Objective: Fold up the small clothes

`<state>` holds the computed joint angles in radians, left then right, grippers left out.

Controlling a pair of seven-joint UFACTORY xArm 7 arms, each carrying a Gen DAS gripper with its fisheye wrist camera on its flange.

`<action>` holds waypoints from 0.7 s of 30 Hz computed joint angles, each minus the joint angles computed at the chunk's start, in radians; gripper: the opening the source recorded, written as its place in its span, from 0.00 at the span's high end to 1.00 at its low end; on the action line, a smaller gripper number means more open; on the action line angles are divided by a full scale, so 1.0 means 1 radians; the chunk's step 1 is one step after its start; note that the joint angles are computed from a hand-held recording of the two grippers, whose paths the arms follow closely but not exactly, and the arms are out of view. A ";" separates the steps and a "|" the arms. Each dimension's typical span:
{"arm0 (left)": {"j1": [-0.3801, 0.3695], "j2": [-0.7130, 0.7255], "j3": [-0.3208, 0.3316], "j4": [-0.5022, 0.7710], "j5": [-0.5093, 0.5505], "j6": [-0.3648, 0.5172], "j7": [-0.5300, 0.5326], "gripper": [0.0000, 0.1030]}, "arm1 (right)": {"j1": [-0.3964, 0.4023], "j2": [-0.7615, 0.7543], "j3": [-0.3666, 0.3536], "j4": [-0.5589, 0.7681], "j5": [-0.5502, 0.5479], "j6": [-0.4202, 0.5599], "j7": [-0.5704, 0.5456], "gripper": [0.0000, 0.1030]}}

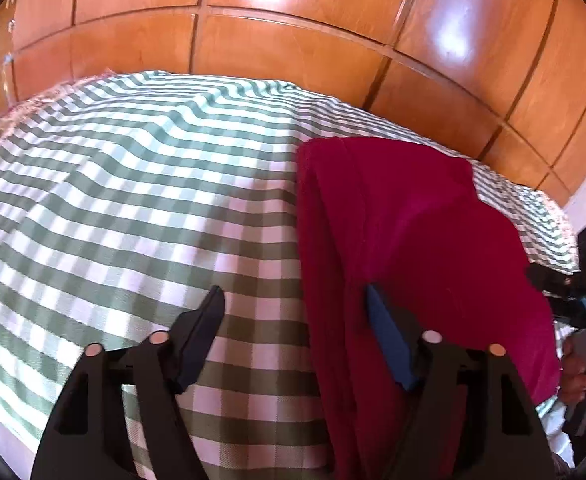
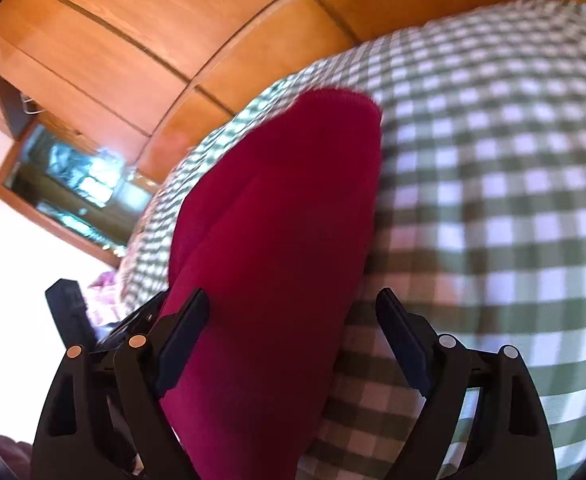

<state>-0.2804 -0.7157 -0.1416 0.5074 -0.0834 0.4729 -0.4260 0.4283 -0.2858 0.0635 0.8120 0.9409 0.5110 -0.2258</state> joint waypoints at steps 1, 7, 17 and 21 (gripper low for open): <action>-0.019 0.000 0.018 -0.007 -0.013 -0.016 0.016 0.39 | 0.014 0.011 -0.014 0.004 0.044 0.007 -0.037 0.18; -0.114 0.012 0.105 -0.038 -0.101 -0.093 0.120 0.54 | 0.004 0.114 0.008 0.075 0.155 0.021 -0.146 0.25; -0.285 0.001 0.235 -0.061 -0.324 -0.158 0.316 0.83 | -0.006 0.090 0.101 0.084 -0.052 -0.064 0.008 0.55; -0.345 0.074 0.243 0.024 -0.383 -0.148 0.374 0.86 | 0.015 0.029 0.091 0.070 -0.137 -0.108 0.071 0.58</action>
